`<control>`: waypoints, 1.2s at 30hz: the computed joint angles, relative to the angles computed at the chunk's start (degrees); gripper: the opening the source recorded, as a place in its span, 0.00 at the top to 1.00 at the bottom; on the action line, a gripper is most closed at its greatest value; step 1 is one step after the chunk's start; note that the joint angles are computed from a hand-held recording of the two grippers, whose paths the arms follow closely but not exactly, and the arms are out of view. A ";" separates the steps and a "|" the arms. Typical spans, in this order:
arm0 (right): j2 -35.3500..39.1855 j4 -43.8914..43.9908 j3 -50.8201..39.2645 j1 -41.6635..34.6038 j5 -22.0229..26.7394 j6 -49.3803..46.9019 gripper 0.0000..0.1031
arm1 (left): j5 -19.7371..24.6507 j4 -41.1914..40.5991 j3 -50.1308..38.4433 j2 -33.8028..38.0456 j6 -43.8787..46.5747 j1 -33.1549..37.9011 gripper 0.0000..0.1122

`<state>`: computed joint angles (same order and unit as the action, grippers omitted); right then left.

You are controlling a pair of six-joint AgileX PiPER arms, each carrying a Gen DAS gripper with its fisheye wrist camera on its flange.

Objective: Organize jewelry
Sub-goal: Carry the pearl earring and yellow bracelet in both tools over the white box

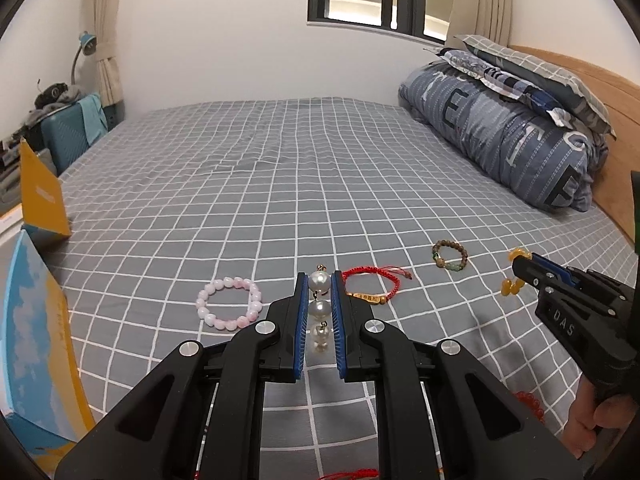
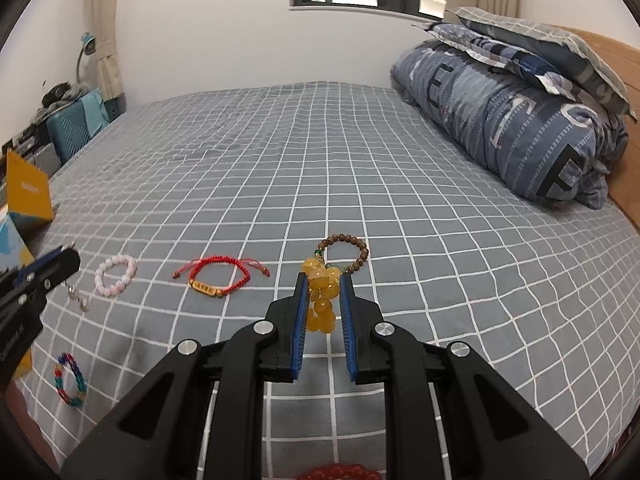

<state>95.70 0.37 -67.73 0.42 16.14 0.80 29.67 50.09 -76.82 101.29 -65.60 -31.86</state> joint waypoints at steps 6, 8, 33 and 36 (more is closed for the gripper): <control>-0.73 -5.61 -4.90 2.72 5.61 7.28 0.86 | 3.94 -6.76 -2.31 -2.12 6.42 1.47 0.90; -0.66 -5.33 -6.55 3.78 7.51 7.61 0.86 | 4.98 -9.88 -2.35 -3.97 9.45 2.81 0.90; 16.09 -19.30 -45.41 45.69 28.73 21.79 0.86 | 17.37 -28.89 7.80 -31.90 37.05 44.85 0.90; 20.91 -18.68 -52.35 49.34 32.57 21.28 0.86 | 16.67 -35.18 9.07 -32.99 45.29 53.46 0.90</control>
<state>116.61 -18.30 -120.08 49.76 48.71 22.08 46.34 14.91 -67.75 68.30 -20.31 21.60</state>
